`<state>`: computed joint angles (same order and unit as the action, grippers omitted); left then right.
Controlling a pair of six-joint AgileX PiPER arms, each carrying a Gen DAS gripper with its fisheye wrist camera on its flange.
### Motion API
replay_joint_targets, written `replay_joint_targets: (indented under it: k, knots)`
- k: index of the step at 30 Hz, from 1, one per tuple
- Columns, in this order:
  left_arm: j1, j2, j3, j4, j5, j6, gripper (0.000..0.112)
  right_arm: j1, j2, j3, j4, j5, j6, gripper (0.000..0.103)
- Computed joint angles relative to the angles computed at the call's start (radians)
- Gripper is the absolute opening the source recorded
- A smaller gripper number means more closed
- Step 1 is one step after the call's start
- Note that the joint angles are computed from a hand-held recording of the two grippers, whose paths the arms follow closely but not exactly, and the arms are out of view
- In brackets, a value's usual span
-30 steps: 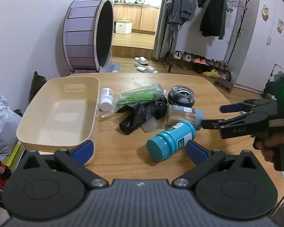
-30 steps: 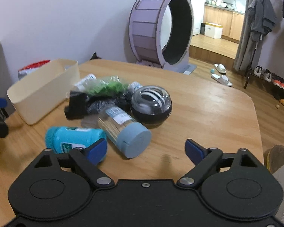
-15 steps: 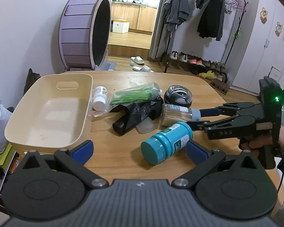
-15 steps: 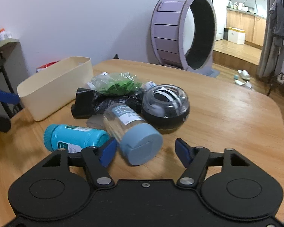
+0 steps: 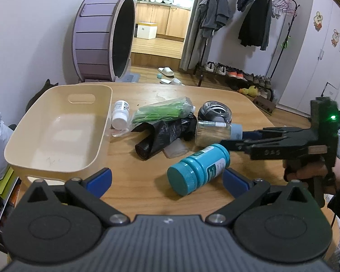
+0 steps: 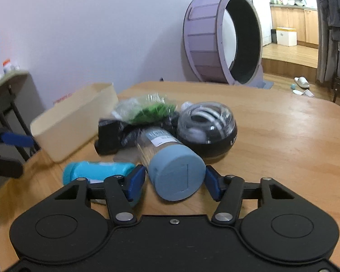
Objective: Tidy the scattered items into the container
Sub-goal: 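Move the right gripper to the clear jar with light-blue lid and close on it, then lift the jar with the right gripper, lower it into the cream basket, open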
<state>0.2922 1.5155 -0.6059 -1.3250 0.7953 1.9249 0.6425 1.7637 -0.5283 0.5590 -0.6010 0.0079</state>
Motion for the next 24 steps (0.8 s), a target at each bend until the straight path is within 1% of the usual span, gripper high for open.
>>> replay_joint_targets:
  k: [2,7,9,13,19,21,23,24]
  knots:
    - [-0.002,-0.004,0.004,-0.002,0.002,0.001,0.103,0.024,-0.033,0.017,0.059,-0.019,-0.042,0.054]
    - [-0.004,-0.021,0.017,-0.002,0.018,0.007,0.103,0.082,-0.093,0.014,0.248,-0.011,-0.221,0.051]
    - [-0.006,-0.029,0.026,-0.005,0.019,0.016,0.103,0.107,-0.116,0.006,0.347,-0.006,-0.314,0.051]
    - [-0.009,-0.035,0.035,-0.001,0.021,0.022,0.103,0.138,-0.109,-0.037,0.484,-0.001,-0.461,0.050]
    - [-0.003,-0.036,0.044,-0.006,0.019,0.031,0.103,0.159,-0.079,-0.088,0.599,0.011,-0.582,0.050]
    - [-0.001,-0.027,0.043,-0.006,0.024,0.028,0.103,0.182,-0.073,-0.089,0.625,-0.011,-0.585,0.051]
    - [0.003,-0.016,0.042,0.000,0.036,0.025,0.103,0.206,-0.064,-0.087,0.636,-0.045,-0.560,0.054]
    - [0.005,-0.012,0.043,0.002,0.044,0.026,0.103,0.217,-0.065,-0.086,0.649,-0.059,-0.555,0.059]
